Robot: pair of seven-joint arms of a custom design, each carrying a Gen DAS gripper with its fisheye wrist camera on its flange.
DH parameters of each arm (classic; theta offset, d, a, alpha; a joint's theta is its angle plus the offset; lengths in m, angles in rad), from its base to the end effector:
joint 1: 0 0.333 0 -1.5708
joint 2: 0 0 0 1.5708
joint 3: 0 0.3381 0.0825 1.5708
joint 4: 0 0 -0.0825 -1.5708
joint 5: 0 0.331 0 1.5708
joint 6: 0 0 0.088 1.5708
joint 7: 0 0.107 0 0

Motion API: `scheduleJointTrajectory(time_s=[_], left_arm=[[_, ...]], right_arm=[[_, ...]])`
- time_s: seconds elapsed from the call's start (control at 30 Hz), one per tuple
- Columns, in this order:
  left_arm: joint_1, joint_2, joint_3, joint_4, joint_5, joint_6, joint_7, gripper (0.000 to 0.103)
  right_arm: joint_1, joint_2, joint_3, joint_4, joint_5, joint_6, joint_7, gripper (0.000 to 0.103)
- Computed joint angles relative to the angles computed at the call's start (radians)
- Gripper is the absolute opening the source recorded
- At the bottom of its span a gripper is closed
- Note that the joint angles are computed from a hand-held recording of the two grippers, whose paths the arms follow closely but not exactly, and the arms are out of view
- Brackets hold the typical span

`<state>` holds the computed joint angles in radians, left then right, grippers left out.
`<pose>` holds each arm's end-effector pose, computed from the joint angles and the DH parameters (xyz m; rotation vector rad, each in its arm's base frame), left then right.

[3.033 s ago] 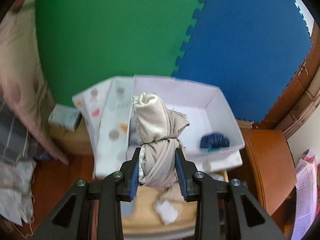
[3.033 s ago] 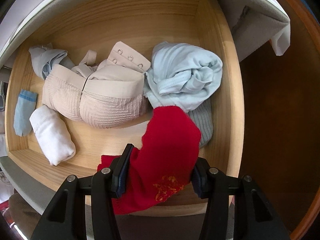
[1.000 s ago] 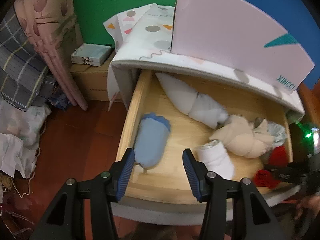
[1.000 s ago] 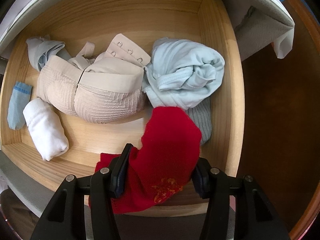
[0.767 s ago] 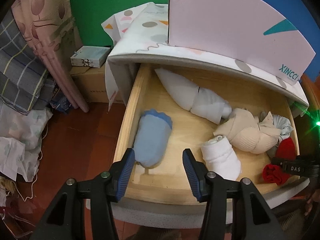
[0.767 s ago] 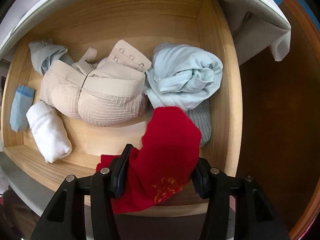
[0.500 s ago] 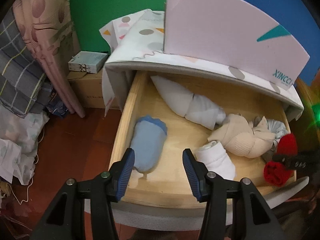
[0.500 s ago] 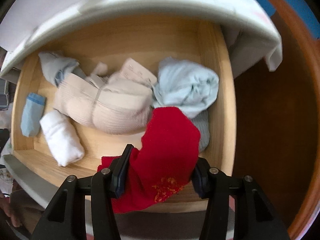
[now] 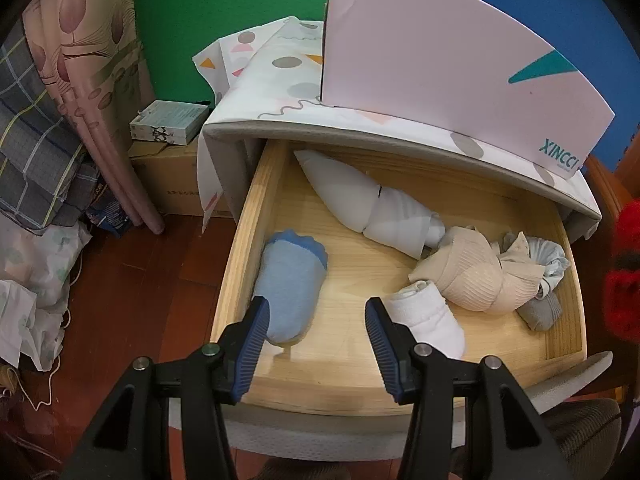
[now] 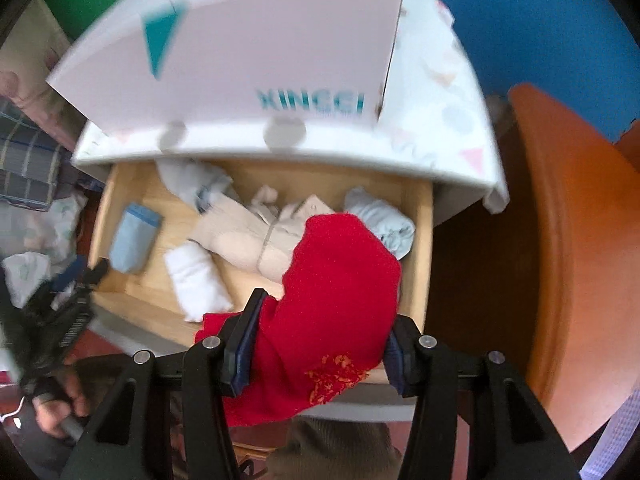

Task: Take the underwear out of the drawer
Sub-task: 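Carry the red garment into the white box and open the right gripper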

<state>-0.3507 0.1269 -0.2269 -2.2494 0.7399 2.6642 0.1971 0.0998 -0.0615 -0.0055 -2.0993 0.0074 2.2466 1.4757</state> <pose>0.4286 -0.2994 0.3957 -2.1253 1.7606 -0.4953 0.5003 0.0475 0.5137 -2.2945 1.9043 -0.2141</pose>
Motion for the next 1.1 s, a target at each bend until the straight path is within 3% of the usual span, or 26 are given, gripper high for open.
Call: scheduleJointTrajectory(time_s=[0.27,0.5,0.73,0.93,1.1], left_arm=[[0.001,0.002,0.002,0.000,-0.002,0.007,-0.001,0.051],[0.002,-0.005,0.005,-0.008,0.014,0.014,-0.021,0.051],[0.014,-0.024,0.014,-0.032,0.054,0.037,-0.101,0.051],[0.018,-0.020,0.006,-0.025,0.058,0.026,-0.101,0.051],[0.021,-0.022,0.008,-0.029,0.065,0.034,-0.111,0.051]], right_arm=[[0.015,0.046,0.011,0.266,-0.021,-0.067,0.020,0.048],[0.062,0.263,-0.001,0.588,-0.054,-0.089,0.098,0.048],[0.105,0.502,-0.027,0.838,-0.039,-0.167,0.145,0.049],[0.131,0.601,-0.047,0.922,-0.051,-0.215,0.156,0.051],[0.131,0.646,-0.046,0.951,-0.031,-0.256,0.154,0.059]])
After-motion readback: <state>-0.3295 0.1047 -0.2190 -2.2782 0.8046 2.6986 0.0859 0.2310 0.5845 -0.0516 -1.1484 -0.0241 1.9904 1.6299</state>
